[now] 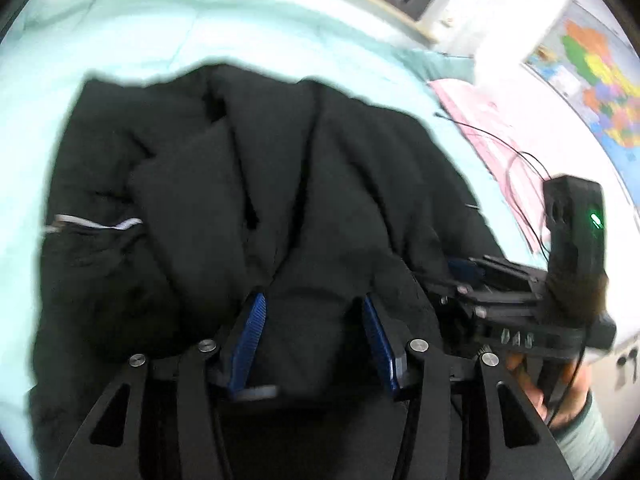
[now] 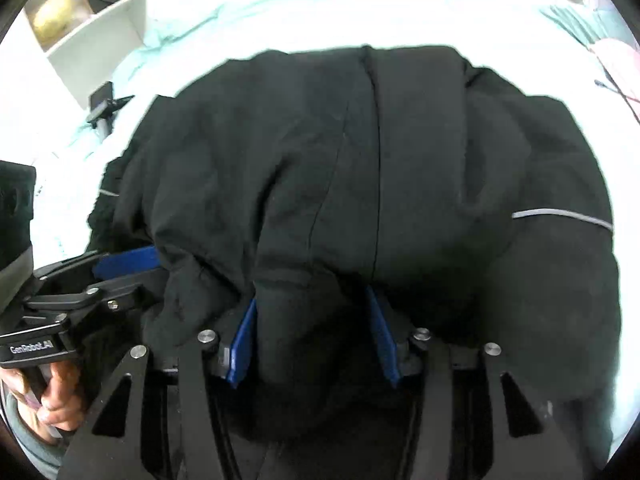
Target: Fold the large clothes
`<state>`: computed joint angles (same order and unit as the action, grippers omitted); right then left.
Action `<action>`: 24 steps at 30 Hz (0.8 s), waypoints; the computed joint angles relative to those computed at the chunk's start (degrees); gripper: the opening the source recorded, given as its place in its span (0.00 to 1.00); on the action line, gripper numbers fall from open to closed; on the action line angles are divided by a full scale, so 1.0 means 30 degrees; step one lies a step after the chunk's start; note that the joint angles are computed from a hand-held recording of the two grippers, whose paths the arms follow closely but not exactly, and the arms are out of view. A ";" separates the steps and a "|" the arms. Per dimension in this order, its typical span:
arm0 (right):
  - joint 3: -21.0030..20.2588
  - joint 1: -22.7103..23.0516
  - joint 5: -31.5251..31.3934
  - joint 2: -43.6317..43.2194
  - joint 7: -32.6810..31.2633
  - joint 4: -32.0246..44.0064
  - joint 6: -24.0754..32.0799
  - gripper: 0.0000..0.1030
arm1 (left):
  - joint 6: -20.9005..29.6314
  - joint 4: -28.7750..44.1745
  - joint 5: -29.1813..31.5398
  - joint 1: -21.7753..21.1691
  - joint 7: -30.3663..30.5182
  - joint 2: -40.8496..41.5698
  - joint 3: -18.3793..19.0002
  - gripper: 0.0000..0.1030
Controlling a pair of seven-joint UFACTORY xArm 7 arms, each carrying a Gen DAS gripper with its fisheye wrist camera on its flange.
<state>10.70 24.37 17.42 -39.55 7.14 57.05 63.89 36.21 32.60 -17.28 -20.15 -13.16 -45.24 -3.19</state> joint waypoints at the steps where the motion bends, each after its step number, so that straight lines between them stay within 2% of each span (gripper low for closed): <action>1: -0.0239 0.0135 0.0221 -0.0451 0.0028 0.0144 0.0401 0.52 | 0.0218 -0.0315 0.0073 -0.0191 0.0172 -0.1259 -0.0078 0.51; 3: -0.0530 0.0399 0.0554 -0.1848 -0.0117 -0.0127 0.0891 0.54 | 0.1477 -0.0704 0.0506 -0.0118 -0.0090 -0.4070 -0.0511 0.51; 6: -0.0548 0.0243 -0.0071 -0.4035 -0.0541 -0.0035 0.1930 0.55 | 0.4299 -0.1039 0.1731 0.0746 -0.0778 -0.8319 -0.0973 0.52; 8: -0.0780 -0.0062 -0.0697 -0.6027 -0.0701 -0.0059 0.3301 0.57 | 0.6907 -0.1404 0.2540 0.1643 -0.1375 -1.1480 -0.0916 0.56; 10: -0.1010 -0.0756 -0.1479 -0.7958 -0.0725 -0.0265 0.4899 0.58 | 1.0063 -0.1817 0.3412 0.2688 -0.1706 -1.4280 -0.0285 0.56; 11: -0.1768 -0.1062 -0.2081 -0.9265 -0.1073 -0.0455 0.6163 0.58 | 1.1410 -0.2134 0.3643 0.3157 -0.1776 -1.5404 0.0356 0.56; 13: -0.2461 -0.2105 -0.2863 -1.0864 -0.1246 -0.0847 0.7907 0.58 | 1.3057 -0.2792 0.3428 0.3829 -0.1922 -1.6990 0.1514 0.56; 15: -0.3364 -0.3076 -0.3666 -1.2078 -0.1671 -0.1452 0.9140 0.58 | 1.4065 -0.3722 0.2829 0.4410 -0.2143 -1.8307 0.2309 0.56; 17: -0.4153 -0.3928 -0.4081 -1.3056 -0.1969 -0.1964 1.0014 0.58 | 1.4938 -0.4759 0.2082 0.4785 -0.2277 -1.9760 0.2600 0.56; 21: -0.6241 -0.5250 -0.4016 -1.4314 -0.2350 -0.2420 1.1635 0.58 | 1.4441 -0.5985 0.1149 0.4915 -0.1923 -1.9995 0.1917 0.56; 23: -0.6739 -0.5760 -0.3734 -1.4587 -0.2568 -0.2414 1.1997 0.58 | 1.3976 -0.6176 0.0887 0.4920 -0.1824 -1.9549 0.1632 0.56; 24: -0.6882 -0.6004 -0.3691 -1.4626 -0.2685 -0.2376 1.2054 0.58 | 1.4280 -0.6190 0.1155 0.5105 -0.1808 -1.9748 0.1710 0.56</action>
